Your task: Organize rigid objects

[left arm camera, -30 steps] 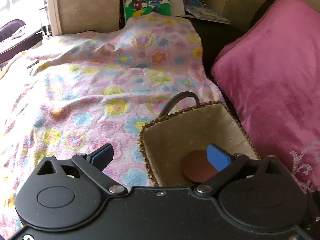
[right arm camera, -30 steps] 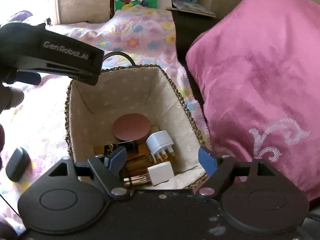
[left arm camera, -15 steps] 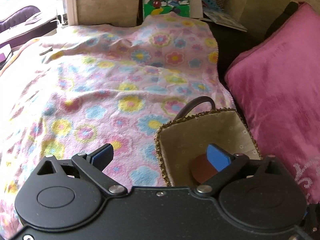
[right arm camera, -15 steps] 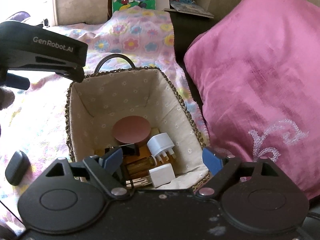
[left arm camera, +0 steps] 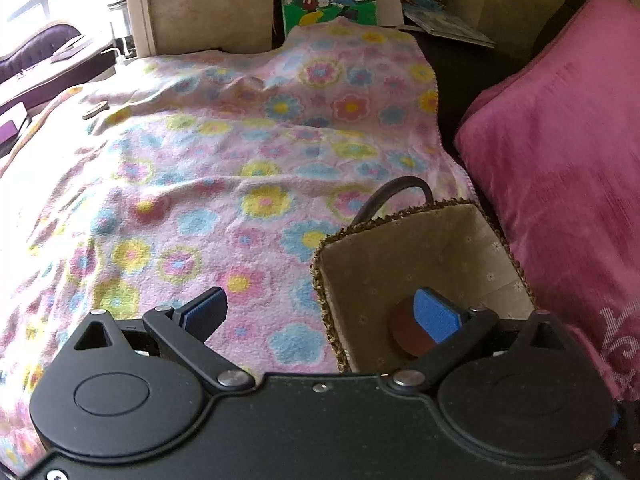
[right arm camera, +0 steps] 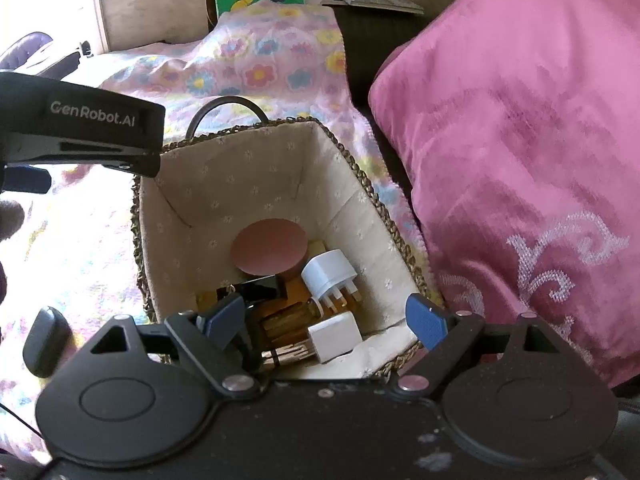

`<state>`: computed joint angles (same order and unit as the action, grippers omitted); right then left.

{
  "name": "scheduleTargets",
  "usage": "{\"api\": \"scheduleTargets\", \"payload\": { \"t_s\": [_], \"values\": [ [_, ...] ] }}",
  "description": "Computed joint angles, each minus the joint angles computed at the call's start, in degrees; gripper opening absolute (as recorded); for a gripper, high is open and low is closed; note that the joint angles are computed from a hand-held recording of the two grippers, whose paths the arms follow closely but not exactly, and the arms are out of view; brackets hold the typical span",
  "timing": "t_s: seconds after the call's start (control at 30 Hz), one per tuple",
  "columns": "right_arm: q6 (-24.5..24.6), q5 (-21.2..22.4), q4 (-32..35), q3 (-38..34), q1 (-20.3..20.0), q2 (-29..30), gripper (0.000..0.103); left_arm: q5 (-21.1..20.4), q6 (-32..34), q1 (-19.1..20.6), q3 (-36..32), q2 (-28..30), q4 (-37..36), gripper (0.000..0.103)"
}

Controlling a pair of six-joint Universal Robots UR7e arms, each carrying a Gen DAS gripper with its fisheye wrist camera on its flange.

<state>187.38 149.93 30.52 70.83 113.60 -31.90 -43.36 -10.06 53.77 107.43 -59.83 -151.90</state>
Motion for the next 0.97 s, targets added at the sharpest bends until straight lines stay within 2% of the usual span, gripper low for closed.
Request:
{"api": "scheduleTargets", "payload": {
  "t_s": [0.2, 0.97],
  "values": [
    [1.9, -0.9, 1.4, -0.5, -0.2, 0.3, 0.087, 0.2, 0.2, -0.1, 0.0, 0.1, 0.2, 0.097],
    [2.4, -1.1, 2.0, -1.4, 0.0, 1.2, 0.087, 0.3, 0.0, 0.2, -0.2, -0.3, 1.1, 0.097]
  ]
}}
